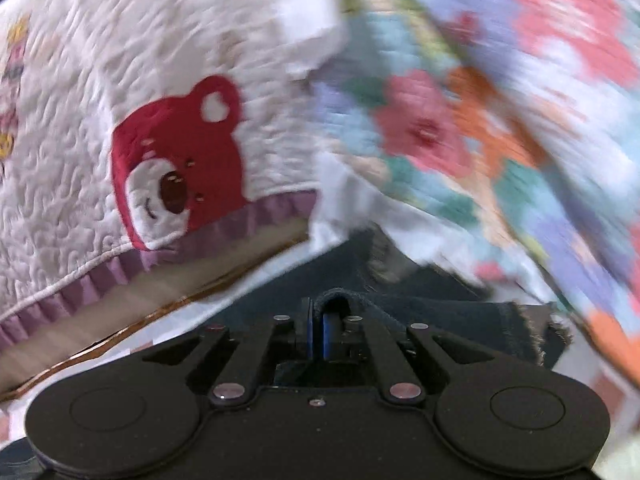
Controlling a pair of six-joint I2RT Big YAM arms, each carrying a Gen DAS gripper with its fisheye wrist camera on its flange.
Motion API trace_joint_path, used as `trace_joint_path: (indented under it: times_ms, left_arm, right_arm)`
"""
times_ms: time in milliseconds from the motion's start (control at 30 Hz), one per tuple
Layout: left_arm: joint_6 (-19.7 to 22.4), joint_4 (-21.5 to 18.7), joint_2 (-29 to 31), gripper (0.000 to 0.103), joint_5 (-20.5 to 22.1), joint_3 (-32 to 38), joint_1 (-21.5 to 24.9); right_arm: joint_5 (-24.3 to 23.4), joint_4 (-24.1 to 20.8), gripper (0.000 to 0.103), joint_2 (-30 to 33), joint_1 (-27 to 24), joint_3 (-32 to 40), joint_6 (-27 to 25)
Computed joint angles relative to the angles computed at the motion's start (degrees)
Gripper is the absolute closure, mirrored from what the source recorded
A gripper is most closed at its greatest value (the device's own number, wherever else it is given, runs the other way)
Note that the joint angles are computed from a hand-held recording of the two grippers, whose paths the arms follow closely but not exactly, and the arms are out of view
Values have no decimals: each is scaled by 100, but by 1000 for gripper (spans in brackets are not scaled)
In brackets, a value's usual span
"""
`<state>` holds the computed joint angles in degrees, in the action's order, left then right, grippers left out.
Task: Fold clothes
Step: 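Hold the fly with the left gripper while the right gripper grasps and smooths the leg hem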
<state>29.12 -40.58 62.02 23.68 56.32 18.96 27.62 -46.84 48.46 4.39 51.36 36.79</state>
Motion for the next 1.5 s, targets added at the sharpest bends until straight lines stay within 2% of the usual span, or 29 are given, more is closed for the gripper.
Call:
trace_joint_path:
  times_ms: [67, 133, 200, 233, 300, 367, 433, 533, 567, 633, 667, 700, 733, 767, 800, 933, 1000, 1067, 1133, 1200, 1233, 1300, 1400, 1500]
  left_arm:
    - [101, -140, 329, 84, -134, 280, -60]
    - [130, -185, 632, 80, -310, 520, -156]
    - [308, -79, 937, 57, -866, 646, -390]
    - [239, 37, 1096, 54, -1153, 682, -502]
    - [58, 181, 1356, 54, -1366, 704, -612]
    - [78, 454, 1455, 54, -1646, 562, -720]
    - [125, 695, 1396, 56, -1706, 397, -747]
    - [243, 684, 1370, 61, -1647, 411, -720]
    - [228, 691, 1399, 61, -1686, 435, -729]
    - [230, 615, 1587, 52, -1902, 550, -791]
    - [313, 586, 1733, 37, -2051, 611, -821]
    - [355, 557, 1881, 30, -2128, 684, -809]
    - [247, 436, 1937, 30, -2072, 772, -768]
    - [136, 311, 1991, 30, -2012, 862, -726]
    - [114, 238, 1965, 30, -2020, 909, -730]
    - [43, 563, 1633, 30, -1996, 725, -741]
    - [-20, 776, 1474, 30, -1897, 637, -726]
    - [-81, 1030, 1389, 30, -1695, 589, -691]
    - [-105, 970, 1455, 30, -1735, 658, -711]
    - [-132, 762, 1604, 31, -1864, 797, -748]
    - [-121, 696, 1662, 31, -1920, 814, -747]
    - [-103, 566, 1779, 31, -2031, 848, -744]
    - [60, 706, 1775, 30, -2143, 680, -721]
    - [200, 845, 1751, 29, -2216, 552, -719]
  right_arm:
    - [-158, 153, 98, 605, -100, 309, -226]
    - [-220, 197, 98, 1126, -173, 604, -375]
    - [-325, 21, 97, 1684, -286, 942, -419]
    - [-326, -58, 97, 1903, -309, 1048, -338]
    - [-182, 36, 97, 2223, -216, 1108, -262]
    - [43, 178, 97, 2438, -74, 1122, -348]
    - [144, 318, 97, 2515, -1, 1143, -462]
    - [51, 127, 97, 2611, -87, 1408, -423]
    - [-155, -93, 95, 2711, -162, 1552, -420]
    - [-624, -611, 69, 2958, -324, 1887, -455]
    - [-844, -1170, 49, 3225, -370, 2188, -582]
    - [-591, -1538, 47, 3364, -269, 2337, -588]
    - [-251, -1744, 45, 3438, -146, 2379, -585]
    - [-96, -1663, 45, 3340, -16, 2283, -579]
    - [22, -1375, 44, 3165, 112, 2077, -632]
    - [327, 264, 41, 2254, 819, 890, -847]
    - [216, 913, 41, 1941, 1207, 386, -1082]
    - [-24, 1323, 41, 1819, 1553, 88, -1475]
    - [-594, 1335, 40, 1943, 1827, 31, -1708]
    - [-933, 1106, 38, 2279, 2009, 188, -1860]
    - [-928, 1056, 38, 2457, 2081, 266, -1935]
    - [-904, 1258, 36, 2688, 2041, 387, -1979]
    - [-1090, 1534, 30, 3038, 1768, 659, -1846]
    - [-999, 1672, 23, 3439, 1527, 980, -1859]
